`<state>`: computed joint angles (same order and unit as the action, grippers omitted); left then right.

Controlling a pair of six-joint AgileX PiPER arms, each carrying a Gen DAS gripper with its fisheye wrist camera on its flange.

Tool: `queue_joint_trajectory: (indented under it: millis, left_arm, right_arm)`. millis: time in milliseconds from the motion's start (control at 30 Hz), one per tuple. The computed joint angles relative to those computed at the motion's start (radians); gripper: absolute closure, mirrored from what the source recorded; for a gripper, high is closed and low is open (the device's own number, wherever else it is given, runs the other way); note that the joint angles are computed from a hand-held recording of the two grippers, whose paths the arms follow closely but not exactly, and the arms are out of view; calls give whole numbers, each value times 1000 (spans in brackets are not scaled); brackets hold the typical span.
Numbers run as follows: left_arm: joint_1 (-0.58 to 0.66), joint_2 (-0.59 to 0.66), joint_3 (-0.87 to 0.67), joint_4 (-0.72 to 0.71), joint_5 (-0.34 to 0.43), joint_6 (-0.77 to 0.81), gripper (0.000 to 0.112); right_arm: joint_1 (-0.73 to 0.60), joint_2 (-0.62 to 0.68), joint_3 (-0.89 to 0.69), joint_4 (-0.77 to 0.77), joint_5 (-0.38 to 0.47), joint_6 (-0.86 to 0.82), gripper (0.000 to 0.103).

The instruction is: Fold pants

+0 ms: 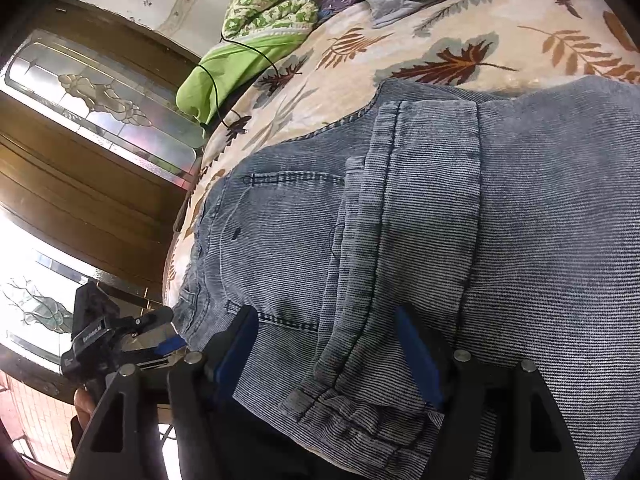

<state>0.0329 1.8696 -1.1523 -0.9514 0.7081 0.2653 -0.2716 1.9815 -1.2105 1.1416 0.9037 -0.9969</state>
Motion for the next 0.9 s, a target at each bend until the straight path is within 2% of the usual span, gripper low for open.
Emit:
queue_joint_trajectory:
  millis: [333,400,433,467,600,667,767,800,867,900]
  left_arm:
    - [-1,51,-30,-69,-15,29,38]
    - [-5,49,-33,-49,-24,18,46]
    - [-9,44,-31,-35,-41,6,68]
    - [-4,50,-34,-37,-38,16,74]
    - [1,65,-37,-63,-35,44,81]
    - [-21,57,-43,-28,-58,25,88]
    - [-56,34,-55,45,-92,-24,92]
    - [-66,25,-57,70,-101,-39,92]
    - [-88,-9,-57,122,-118,-65,93]
    - [-98,-25,-57,143,-125,-74,93]
  right_arm:
    - [-10,12,-10,6,18,-6,28]
    - [-10,12,-10,5,18,-7,27]
    - [-9,13,-11,4,19,-7,27]
    - [-11,11,-9,4,19,-10,27]
    - [-11,11,-10,2,22,-8,27]
    - [-9,10,-8,3,20,-7,27]
    - [-8,1,2,8,11,-12,28]
    - [-9,-7,12,13,4,-18,31]
    - [-11,-36,37,8,-39,-11,52]
    - [-20,-47,45,28,-34,-33,71]
